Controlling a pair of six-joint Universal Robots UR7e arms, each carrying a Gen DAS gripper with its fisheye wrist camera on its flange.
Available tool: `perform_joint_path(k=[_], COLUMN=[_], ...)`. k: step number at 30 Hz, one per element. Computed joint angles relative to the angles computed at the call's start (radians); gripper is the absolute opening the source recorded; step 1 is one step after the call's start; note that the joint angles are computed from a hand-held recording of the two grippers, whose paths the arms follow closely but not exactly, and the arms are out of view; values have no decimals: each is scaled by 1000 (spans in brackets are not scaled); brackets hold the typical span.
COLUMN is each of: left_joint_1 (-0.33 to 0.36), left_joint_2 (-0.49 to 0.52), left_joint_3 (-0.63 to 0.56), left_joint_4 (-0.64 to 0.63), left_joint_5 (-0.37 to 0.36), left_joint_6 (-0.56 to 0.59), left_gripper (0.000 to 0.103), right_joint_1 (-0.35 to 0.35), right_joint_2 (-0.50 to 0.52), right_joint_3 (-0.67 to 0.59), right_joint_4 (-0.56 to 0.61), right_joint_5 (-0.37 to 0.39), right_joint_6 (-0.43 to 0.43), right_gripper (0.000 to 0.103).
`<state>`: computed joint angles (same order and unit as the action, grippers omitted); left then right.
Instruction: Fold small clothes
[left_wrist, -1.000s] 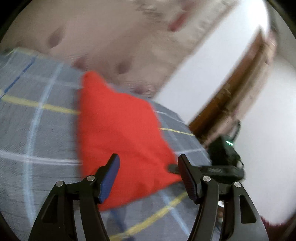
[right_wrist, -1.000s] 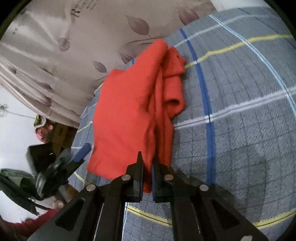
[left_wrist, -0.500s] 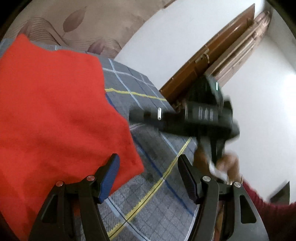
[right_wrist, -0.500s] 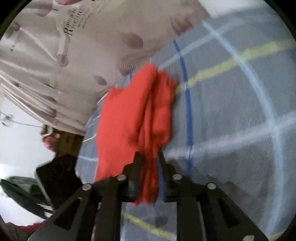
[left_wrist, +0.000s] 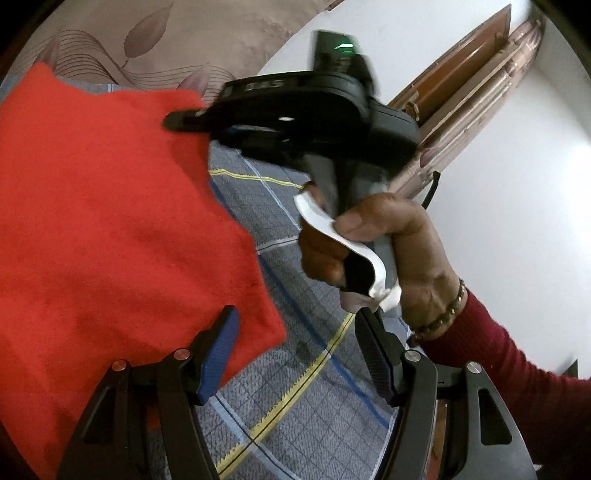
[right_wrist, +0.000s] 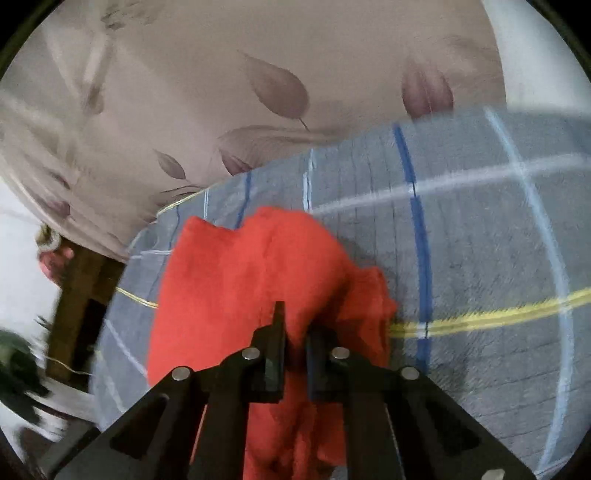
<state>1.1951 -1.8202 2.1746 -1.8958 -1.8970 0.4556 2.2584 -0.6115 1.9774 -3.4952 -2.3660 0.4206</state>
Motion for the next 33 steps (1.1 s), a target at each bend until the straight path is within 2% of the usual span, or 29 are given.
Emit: perform_joint_path(k=[2,3,7,12,15,19,22,24,26,30,33], left_joint_1=[-2,1,-1,1,-1,-5,-6,-6,-7,-6,-6], left_joint_2=[-3,-2,-4,7,8,8,5,7,8,5,7], left_joint_3=[9,8,8,0,-7,-7,-5,-5,-5,-5,-5], left_joint_4=[-11,-8,-2,-1,4,1,2,-1,-1,2,0], left_joint_5=[-10,-14,-8,-6,-4,-4,0,1,2,4,4], left_joint_6=[-3,-2,-1,-4,-5,-9,-8,-8,-8,-6,-7], left_gripper=[65,65,65,65,65,65,65,65,65,65,65], right_joint_1=[23,18,-31,-73,-78,-92,-46,-15,-1,16,18], right_joint_2=[-6,-20,-26,-1,5,-13,-14,-17,-22,5,42], right_joint_3=[6,23,40,81,92,136,155,147,130,34,-25], right_joint_4=[-22,-18,11,-165,-193,-275,-388,-415,-379,-139,1], right_joint_5=[-67,-71,-18,61,70,113,38,41,89,82,-11], right_joint_6=[-17,-13,20,2,-14,12,-17,-76,-129,-190,-172], right_gripper=[5,5,5,6,10,22,23,23,23,23,24])
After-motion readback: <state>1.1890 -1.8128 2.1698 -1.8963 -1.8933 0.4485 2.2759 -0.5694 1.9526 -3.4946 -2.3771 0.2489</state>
